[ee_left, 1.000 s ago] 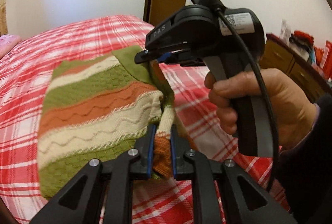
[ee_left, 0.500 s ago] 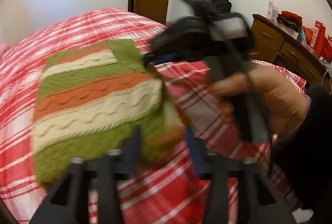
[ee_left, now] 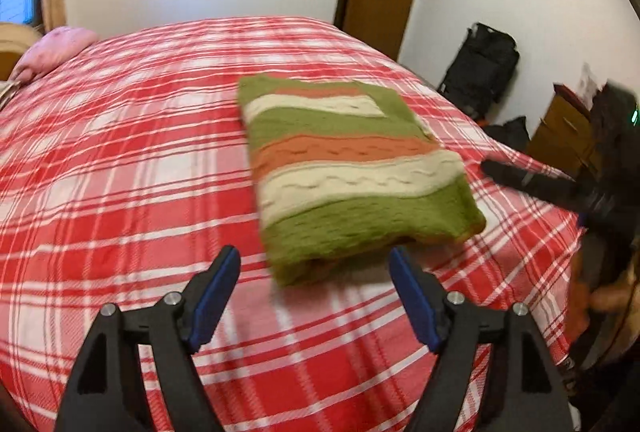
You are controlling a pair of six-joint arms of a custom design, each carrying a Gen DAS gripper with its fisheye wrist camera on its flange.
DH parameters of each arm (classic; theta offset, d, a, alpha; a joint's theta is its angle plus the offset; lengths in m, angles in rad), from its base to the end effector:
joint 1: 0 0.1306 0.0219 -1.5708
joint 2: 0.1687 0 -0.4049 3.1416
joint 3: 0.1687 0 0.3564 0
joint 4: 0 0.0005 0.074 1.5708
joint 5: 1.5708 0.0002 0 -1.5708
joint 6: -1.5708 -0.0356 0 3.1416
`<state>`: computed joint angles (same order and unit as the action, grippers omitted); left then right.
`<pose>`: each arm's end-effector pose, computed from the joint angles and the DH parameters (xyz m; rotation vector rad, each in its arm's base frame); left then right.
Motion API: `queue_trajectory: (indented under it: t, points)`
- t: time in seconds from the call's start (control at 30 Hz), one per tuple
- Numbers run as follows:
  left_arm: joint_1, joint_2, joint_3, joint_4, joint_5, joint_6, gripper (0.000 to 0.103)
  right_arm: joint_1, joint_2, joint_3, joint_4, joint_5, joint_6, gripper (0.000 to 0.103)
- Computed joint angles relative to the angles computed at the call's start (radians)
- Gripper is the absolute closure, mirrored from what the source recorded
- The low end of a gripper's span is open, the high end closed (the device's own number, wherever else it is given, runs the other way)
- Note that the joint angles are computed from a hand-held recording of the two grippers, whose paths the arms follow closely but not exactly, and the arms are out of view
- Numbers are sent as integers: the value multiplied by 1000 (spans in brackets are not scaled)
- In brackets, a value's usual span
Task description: Fold small clothes
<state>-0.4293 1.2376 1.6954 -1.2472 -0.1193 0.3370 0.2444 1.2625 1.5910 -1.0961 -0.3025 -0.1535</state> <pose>0.3218 -0.1432 0.6098 0.0510 2.3647 -0.2331 0.3667 0.1019 0.5714 -0.2593 2.3460 0.5496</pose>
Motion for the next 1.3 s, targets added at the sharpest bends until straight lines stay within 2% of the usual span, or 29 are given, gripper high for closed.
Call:
queue_trajectory:
  t: [0.03,0.1,0.27,0.47,0.6,0.77,0.9,0.93,1.03,1.17,1.23,1.3]
  points:
    - [8,-5,-1,-3,-4,-1,24,18,-2,-11,1,39,16,46]
    - [17,-9,-1,-7,-33,5,24,69,12,-13,-35,175,63,77]
    - [48,-10,-5,-19,-38,4,24,89,13,-56,-44,251,89,90]
    - [64,39,58,-57,-66,-24,24,41,-6,-80,-54,184,76,94]
    - [54,81,102,-84,-110,-49,24,51,-12,-42,-100,198,55,93]
    - [44,110,119,-88,-146,-68,24,79,-52,-15,-23,233,39,90]
    - [42,139,144,-108,-151,-53,24,126,5,61,12,279,47,90]
    - [41,143,147,-110,-152,-51,24,127,20,75,17,268,47,90]
    - [33,157,151,-110,-176,-51,24,142,89,122,-7,265,77,90]
    - [27,174,155,-117,-183,-39,24,126,137,99,-48,309,105,90]
    - [22,175,144,-109,-189,-48,23,78,118,49,-25,232,78,93]
    - [18,178,127,-115,-198,-54,23,44,106,41,-41,171,63,93]
